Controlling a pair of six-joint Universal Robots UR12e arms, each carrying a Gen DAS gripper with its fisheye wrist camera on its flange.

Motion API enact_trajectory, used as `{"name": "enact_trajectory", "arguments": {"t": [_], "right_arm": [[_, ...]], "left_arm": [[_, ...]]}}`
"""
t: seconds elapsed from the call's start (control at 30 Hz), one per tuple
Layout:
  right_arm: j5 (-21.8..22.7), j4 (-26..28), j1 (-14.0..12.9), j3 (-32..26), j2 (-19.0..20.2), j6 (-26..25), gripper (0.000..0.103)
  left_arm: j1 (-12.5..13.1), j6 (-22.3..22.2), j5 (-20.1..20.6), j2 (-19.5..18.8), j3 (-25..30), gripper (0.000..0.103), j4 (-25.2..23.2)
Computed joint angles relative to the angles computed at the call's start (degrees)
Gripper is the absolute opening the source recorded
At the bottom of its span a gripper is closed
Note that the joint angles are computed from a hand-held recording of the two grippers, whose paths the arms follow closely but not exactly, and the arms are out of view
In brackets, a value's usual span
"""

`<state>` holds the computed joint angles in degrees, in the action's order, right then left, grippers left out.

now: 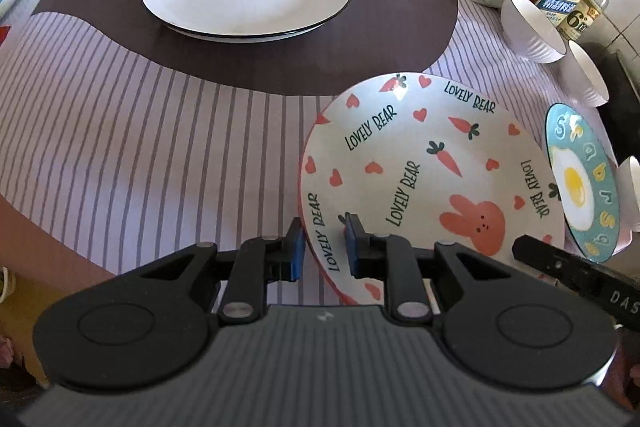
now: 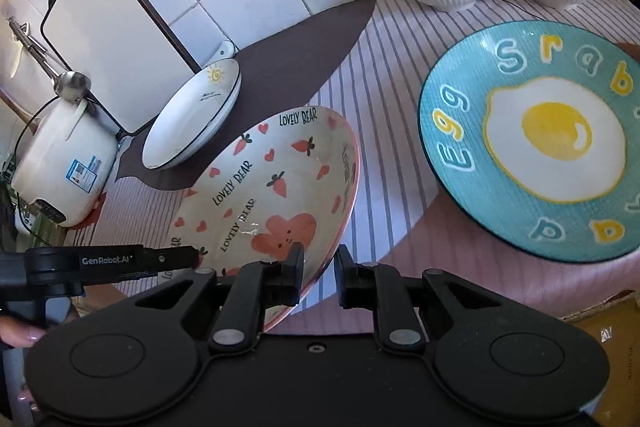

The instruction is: Organize plates and bowls

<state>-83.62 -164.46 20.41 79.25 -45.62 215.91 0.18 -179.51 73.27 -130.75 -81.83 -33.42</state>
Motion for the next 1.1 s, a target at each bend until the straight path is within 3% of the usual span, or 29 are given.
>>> {"name": "enact_trajectory", "arguments": {"t": [0.1,0.4,0.83,1.1], "right_arm": [[1.08,0.1,-0.44,-0.36,-0.01,1.12,0.021],[0.2,-0.12,-1.14,-2.24,0.01,-5.62,0.022],[-1.07,-0.14,-2.54,-8.75,3.24,-13.98,0.024],[-3.83,0.3,-3.33,-10.52,5.11,-13.84,0.024]], "left_arm": [[-0.31,0.28,0.75,0.33,-0.44,0.019,1.2],[-1.15,0.66,1.09,-0.4,2.2,0.019,4.86],[-2.32,-0.08,1.34,-5.65,12.05,0.019,7.75],[-3.68,-0.34,1.5,-9.63,17.51,0.019,6.29]]}}
